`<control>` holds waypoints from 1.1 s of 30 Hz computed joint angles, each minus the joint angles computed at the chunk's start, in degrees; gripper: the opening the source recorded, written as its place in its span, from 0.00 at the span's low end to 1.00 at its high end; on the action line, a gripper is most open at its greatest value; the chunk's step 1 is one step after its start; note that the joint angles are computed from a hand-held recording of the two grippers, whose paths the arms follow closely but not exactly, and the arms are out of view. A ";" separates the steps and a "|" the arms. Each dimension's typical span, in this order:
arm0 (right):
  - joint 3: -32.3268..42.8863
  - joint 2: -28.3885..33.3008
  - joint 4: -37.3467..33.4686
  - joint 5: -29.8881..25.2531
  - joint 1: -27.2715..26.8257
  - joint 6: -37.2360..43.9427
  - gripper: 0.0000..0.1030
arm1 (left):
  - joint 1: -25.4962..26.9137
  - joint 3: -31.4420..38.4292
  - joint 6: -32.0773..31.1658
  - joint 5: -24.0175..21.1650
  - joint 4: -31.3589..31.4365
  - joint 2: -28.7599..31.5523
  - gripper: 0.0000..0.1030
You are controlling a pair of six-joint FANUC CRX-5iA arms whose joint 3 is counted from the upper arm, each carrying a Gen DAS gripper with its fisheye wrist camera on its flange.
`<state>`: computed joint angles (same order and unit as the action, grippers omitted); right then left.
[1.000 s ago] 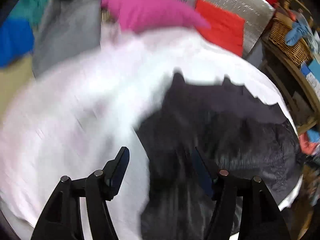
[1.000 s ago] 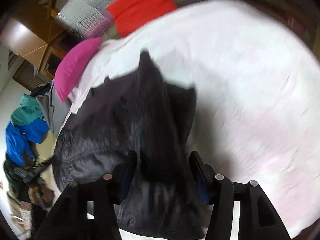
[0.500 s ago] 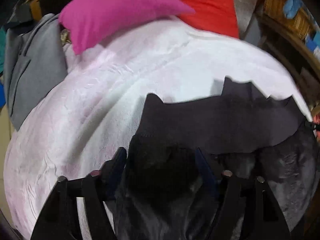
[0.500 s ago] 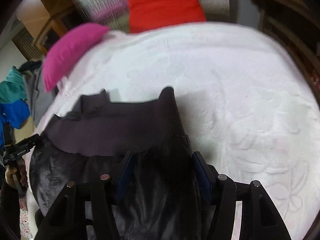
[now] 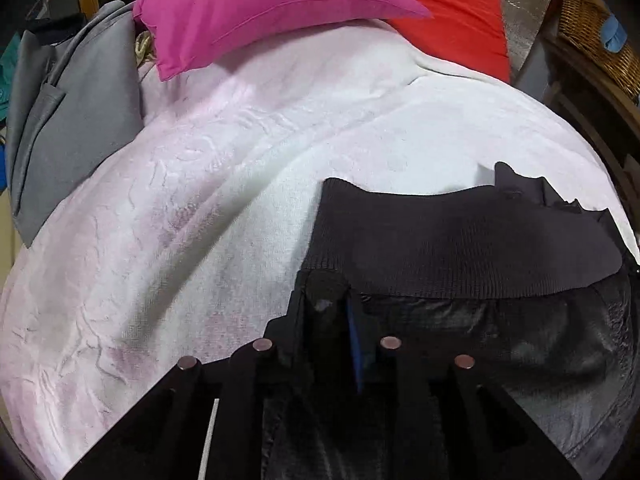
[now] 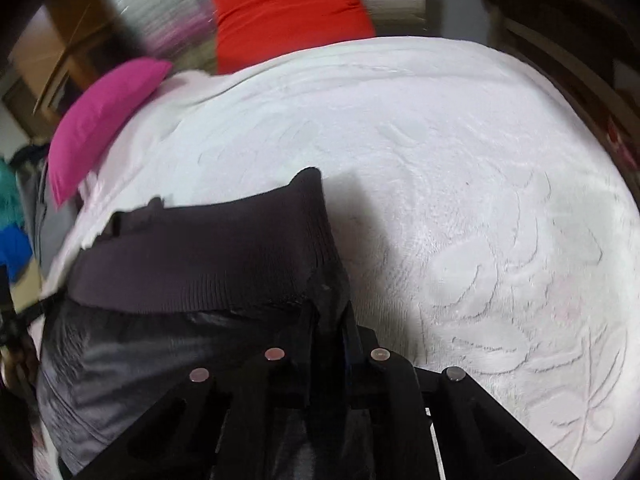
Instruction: Fold large clothes
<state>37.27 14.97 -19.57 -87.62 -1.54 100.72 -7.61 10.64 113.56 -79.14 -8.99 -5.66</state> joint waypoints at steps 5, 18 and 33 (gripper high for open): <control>-2.36 -3.93 3.15 1.80 0.20 -2.65 0.51 | -3.36 4.32 4.93 -4.68 -5.09 -0.54 0.46; -26.21 -29.36 -1.09 12.30 4.20 0.15 0.69 | -30.74 6.86 22.38 -10.93 -23.63 -4.80 0.71; -33.69 -30.18 3.81 15.70 6.89 -3.26 0.70 | -31.28 0.92 24.36 -9.23 -19.06 -4.23 0.73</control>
<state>3.58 -15.21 -15.75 -71.92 5.35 97.46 -38.89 11.56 137.91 -88.36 -28.05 -9.89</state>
